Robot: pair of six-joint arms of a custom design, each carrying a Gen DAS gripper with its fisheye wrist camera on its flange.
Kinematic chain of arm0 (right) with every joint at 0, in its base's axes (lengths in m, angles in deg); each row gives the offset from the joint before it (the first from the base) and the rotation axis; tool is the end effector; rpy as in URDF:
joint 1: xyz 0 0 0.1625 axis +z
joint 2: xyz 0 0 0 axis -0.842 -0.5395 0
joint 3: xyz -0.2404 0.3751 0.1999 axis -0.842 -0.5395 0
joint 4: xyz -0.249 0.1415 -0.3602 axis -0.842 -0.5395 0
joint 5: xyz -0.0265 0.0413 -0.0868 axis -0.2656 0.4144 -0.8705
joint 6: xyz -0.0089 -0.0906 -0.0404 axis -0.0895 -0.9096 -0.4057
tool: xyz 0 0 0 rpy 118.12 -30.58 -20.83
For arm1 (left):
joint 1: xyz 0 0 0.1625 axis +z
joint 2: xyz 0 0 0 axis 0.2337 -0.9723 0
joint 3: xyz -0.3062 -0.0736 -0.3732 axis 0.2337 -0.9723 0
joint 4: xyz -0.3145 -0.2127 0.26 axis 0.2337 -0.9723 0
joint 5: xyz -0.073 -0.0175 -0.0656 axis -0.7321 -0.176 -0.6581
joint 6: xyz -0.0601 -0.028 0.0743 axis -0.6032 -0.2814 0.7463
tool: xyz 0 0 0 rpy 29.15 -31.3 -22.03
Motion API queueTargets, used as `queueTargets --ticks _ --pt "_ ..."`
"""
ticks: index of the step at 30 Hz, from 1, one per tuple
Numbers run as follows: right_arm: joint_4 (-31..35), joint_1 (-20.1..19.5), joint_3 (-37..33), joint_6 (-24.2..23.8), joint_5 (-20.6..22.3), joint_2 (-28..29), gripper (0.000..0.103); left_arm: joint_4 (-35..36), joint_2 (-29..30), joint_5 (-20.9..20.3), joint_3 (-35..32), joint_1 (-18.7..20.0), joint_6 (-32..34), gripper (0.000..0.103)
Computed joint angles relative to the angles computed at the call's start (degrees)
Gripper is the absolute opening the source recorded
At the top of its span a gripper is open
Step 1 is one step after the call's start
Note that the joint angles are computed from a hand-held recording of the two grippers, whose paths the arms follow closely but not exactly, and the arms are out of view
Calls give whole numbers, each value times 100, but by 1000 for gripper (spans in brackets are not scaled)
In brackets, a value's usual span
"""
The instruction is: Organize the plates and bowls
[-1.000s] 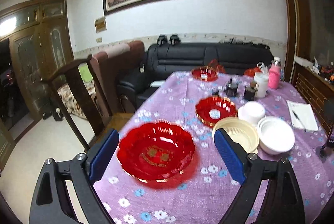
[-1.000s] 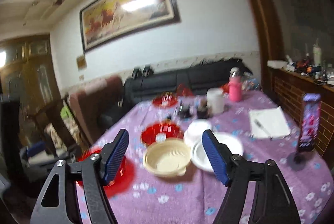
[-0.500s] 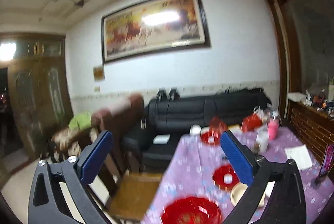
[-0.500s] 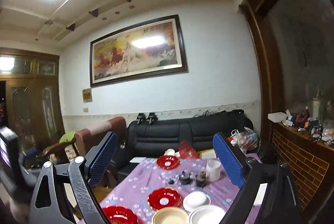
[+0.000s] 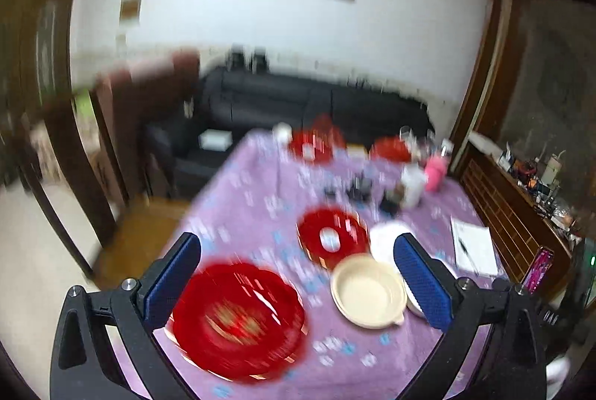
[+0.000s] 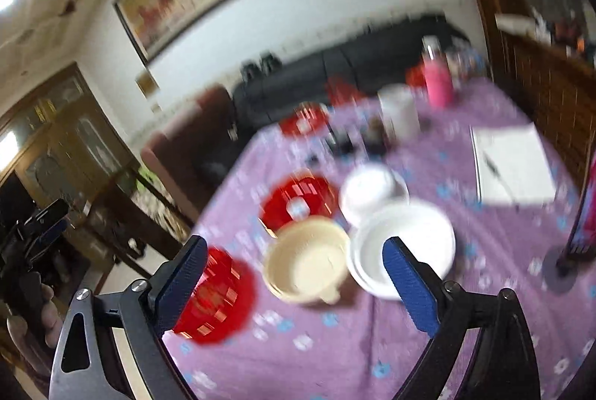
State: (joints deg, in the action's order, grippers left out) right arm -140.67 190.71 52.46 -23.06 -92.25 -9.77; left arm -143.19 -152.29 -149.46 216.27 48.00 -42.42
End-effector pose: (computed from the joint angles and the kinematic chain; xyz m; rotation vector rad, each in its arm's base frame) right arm 0.3506 -0.2997 0.0170 -0.1301 -2.3477 1.3831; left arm -0.0488 -0.4507 0.4232 0.8653 2.5140 -0.9620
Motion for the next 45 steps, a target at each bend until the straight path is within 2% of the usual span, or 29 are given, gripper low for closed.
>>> queueTargets --ticks 4,6,8,11,13,18,21,25,27,31,33,34,37,40,41,43,45 --pt "-730 -670 406 -201 664 171 94 454 1090 71 -327 333 -646 103" --pt "-850 -973 415 -487 883 127 94 691 1460 -11 -596 431 -783 103" --pt "-849 -1184 345 -695 1025 109 93 553 1824 91 -725 416 -789 103" --pt "-406 -1631 141 -890 1551 -137 92 307 2257 267 -925 402 -643 103" --pt "135 -1969 -92 -1042 1918 -327 92 285 2625 293 -1168 457 -624 103" --pt "1281 -2548 -701 -830 2649 -462 92 350 3318 380 -1749 716 -813 102" --pt "1672 -2711 -928 -752 2857 -423 91 530 3554 335 -2018 872 -945 102" --pt "2148 -2742 -1228 -725 2804 -310 91 708 3898 331 -2305 1008 -1023 102" --pt "2317 -2759 -1336 -730 2836 -281 91 832 3988 240 -2380 1070 -1097 98" --pt "2570 -2758 -1227 -607 2884 -337 91 1292 3899 19 -2319 1127 -1024 96" --pt "2571 -2727 -1139 -686 2889 -354 86 1440 3767 -77 -2173 1098 -849 93" --pt "2529 -2684 -1112 -866 2796 -340 83 1528 3677 -198 -2078 1088 -724 91" --pt "2671 -2553 -1161 -952 2419 -289 82 1714 3534 -365 -1896 1056 -575 84" --pt "2785 -2552 -1222 -1018 2282 -252 77 1944 3487 -500 -1804 1049 -604 78" --pt "2765 -2571 -1204 -1004 2320 -274 74 1971 3471 -506 -1757 1040 -609 77" --pt "2443 -2583 -1048 -1008 2480 -357 73 1929 3450 -449 -1645 1013 -584 77" --pt "2143 -2535 -895 -1039 2458 -431 73 1895 3453 -401 -1549 978 -541 77"
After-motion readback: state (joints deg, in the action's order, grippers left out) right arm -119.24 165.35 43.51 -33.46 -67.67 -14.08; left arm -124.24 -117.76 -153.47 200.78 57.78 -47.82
